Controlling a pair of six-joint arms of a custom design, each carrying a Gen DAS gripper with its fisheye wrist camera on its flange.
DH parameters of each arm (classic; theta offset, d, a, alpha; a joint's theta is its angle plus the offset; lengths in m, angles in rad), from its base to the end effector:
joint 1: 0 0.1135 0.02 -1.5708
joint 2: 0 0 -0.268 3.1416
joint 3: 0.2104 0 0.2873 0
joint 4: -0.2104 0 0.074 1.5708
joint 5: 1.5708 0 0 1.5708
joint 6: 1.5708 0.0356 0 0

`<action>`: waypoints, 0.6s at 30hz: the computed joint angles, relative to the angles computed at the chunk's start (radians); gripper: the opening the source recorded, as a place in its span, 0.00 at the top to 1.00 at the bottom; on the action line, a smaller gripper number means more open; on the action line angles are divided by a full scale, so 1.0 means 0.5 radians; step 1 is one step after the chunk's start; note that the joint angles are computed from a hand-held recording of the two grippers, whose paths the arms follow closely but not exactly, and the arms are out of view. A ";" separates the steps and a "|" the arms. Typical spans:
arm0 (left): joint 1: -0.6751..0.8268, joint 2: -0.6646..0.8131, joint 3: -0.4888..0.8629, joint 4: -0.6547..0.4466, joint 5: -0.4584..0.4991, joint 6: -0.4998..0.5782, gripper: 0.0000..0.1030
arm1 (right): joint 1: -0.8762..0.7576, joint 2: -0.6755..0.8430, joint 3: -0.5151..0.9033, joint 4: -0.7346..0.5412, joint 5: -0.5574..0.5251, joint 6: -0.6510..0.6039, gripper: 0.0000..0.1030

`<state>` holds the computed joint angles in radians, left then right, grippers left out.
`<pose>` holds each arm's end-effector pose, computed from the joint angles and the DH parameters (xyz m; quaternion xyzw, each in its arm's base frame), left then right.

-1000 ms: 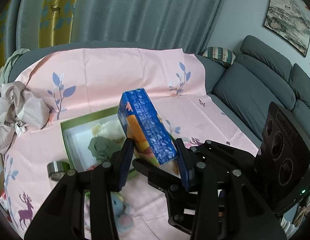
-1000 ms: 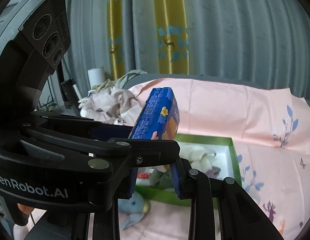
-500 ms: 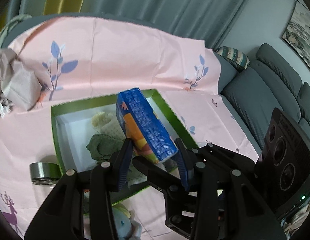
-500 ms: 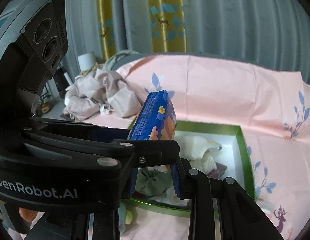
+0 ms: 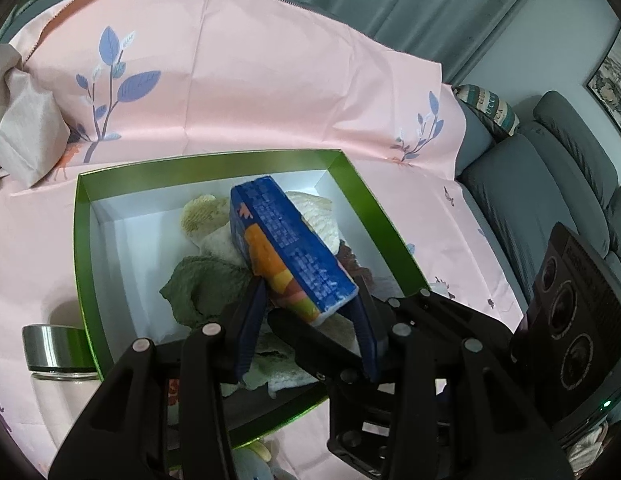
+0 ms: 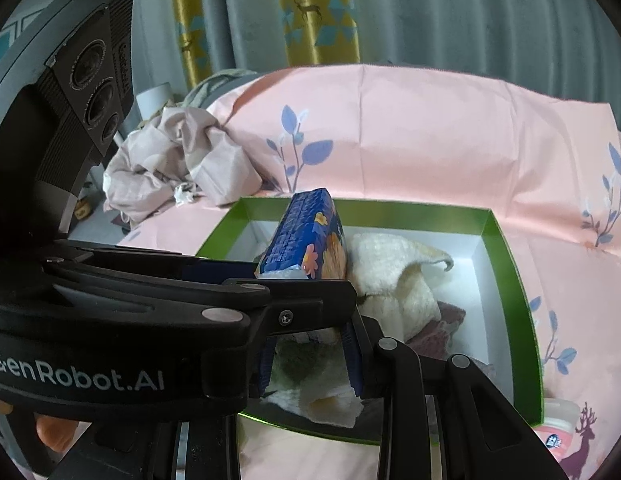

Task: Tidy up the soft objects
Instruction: 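Lower the tissue box into the green box and open the right gripper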

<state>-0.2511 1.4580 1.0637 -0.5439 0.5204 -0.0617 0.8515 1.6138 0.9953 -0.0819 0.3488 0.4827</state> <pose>0.3194 -0.1002 0.2427 0.1665 0.9067 -0.2883 0.2588 0.2578 0.2759 0.1980 -0.0918 0.8913 0.1333 0.4235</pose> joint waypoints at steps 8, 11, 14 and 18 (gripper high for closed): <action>-0.023 0.029 -0.015 0.026 -0.041 0.014 0.61 | -0.033 0.034 -0.015 0.038 -0.049 0.032 0.69; -0.019 0.036 -0.020 0.034 -0.038 0.015 0.61 | -0.031 0.042 -0.013 0.039 -0.047 0.039 0.69; -0.034 0.028 -0.031 0.043 -0.081 0.019 0.59 | -0.034 0.042 -0.017 0.046 -0.055 0.047 0.69; -0.063 0.017 -0.041 0.060 -0.159 0.014 0.47 | -0.043 0.034 -0.042 0.070 -0.078 0.092 0.69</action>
<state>-0.2826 1.4667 1.0430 -0.5138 0.4411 -0.0548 0.8301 1.6310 0.9745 -0.0467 0.3100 0.5289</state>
